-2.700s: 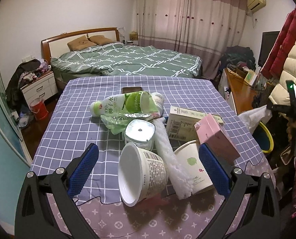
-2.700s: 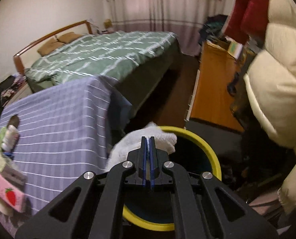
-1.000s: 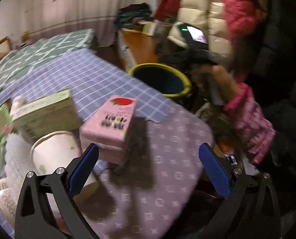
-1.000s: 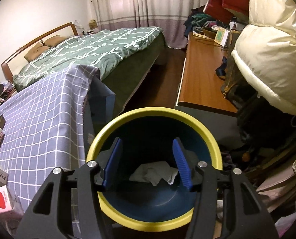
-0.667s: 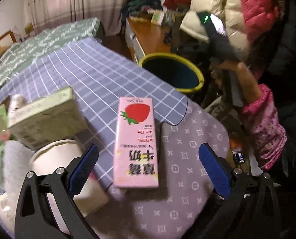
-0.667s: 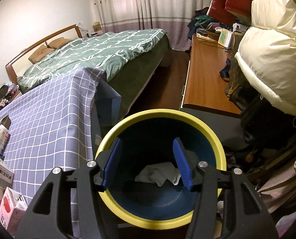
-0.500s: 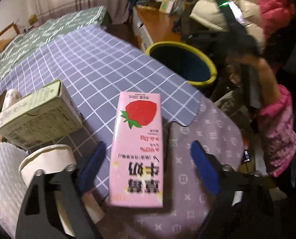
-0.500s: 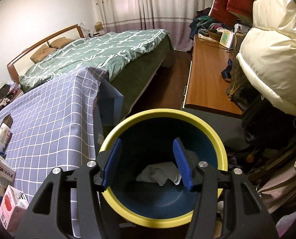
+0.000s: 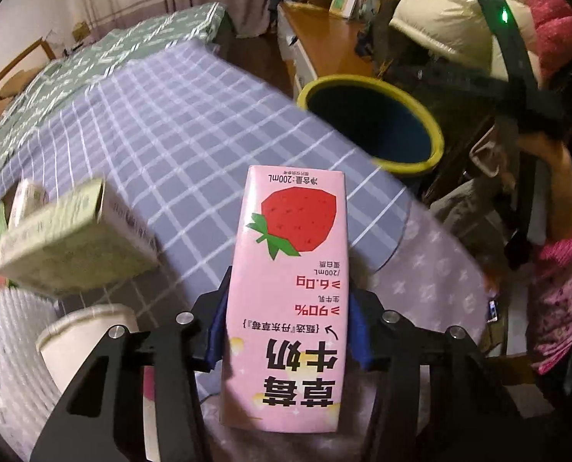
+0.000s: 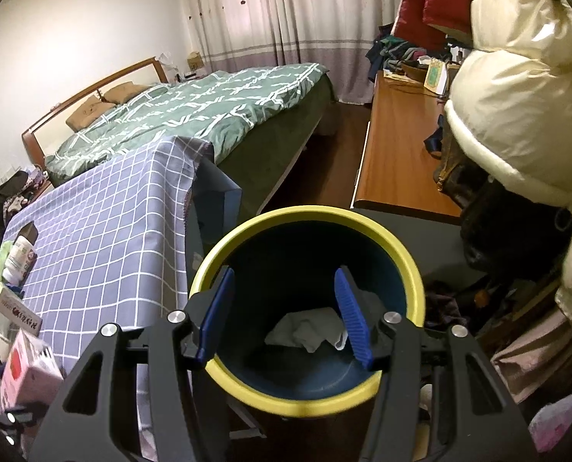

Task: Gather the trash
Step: 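Grasp the pink strawberry milk carton with the left gripper and drop it into the bin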

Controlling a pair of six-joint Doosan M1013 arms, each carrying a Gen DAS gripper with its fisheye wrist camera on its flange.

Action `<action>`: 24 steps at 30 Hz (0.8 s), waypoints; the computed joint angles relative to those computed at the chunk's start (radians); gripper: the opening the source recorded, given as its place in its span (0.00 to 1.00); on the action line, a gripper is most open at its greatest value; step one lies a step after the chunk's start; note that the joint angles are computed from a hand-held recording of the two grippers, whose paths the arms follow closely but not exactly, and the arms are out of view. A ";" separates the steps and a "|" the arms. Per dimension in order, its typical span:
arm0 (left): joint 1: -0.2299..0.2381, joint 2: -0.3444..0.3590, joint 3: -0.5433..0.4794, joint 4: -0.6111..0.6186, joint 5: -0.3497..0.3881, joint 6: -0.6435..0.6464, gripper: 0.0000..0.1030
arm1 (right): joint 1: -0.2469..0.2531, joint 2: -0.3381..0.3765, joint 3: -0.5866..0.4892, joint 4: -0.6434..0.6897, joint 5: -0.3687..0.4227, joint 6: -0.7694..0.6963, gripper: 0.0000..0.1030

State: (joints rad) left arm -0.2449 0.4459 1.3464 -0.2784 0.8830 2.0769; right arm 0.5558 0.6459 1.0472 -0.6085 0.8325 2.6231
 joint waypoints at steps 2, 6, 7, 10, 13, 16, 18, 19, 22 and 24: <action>-0.010 0.006 -0.022 -0.023 -0.001 0.014 0.49 | 0.004 -0.017 0.028 -0.027 -0.009 0.029 0.50; -0.036 0.039 -0.090 -0.054 0.018 0.032 0.49 | 0.015 -0.051 0.086 -0.088 -0.006 0.096 0.50; -0.042 0.050 -0.110 -0.059 0.031 0.032 0.49 | 0.017 -0.062 0.104 -0.101 -0.007 0.115 0.50; -0.072 0.100 -0.192 -0.061 0.066 0.017 0.49 | 0.021 -0.092 0.153 -0.129 -0.007 0.164 0.50; -0.108 0.154 -0.273 -0.016 0.074 -0.017 0.49 | 0.025 -0.120 0.200 -0.158 -0.011 0.214 0.50; -0.138 0.209 -0.347 0.016 0.081 -0.045 0.49 | 0.030 -0.144 0.237 -0.176 -0.007 0.249 0.50; -0.150 0.247 -0.398 0.029 0.094 -0.065 0.49 | 0.032 -0.154 0.253 -0.183 -0.004 0.266 0.50; -0.156 0.267 -0.425 0.030 0.101 -0.074 0.50 | 0.033 -0.159 0.262 -0.185 -0.003 0.275 0.50; -0.170 0.317 -0.488 0.061 0.110 -0.119 0.51 | 0.033 -0.166 0.274 -0.173 -0.001 0.277 0.51; -0.175 0.330 -0.503 0.083 0.089 -0.151 0.76 | 0.032 -0.165 0.273 -0.161 0.001 0.270 0.51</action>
State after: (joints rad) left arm -0.4198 0.7758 0.8437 -0.1953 0.9717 1.9259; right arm 0.5876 0.4809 1.3204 -0.7695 0.8335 2.8935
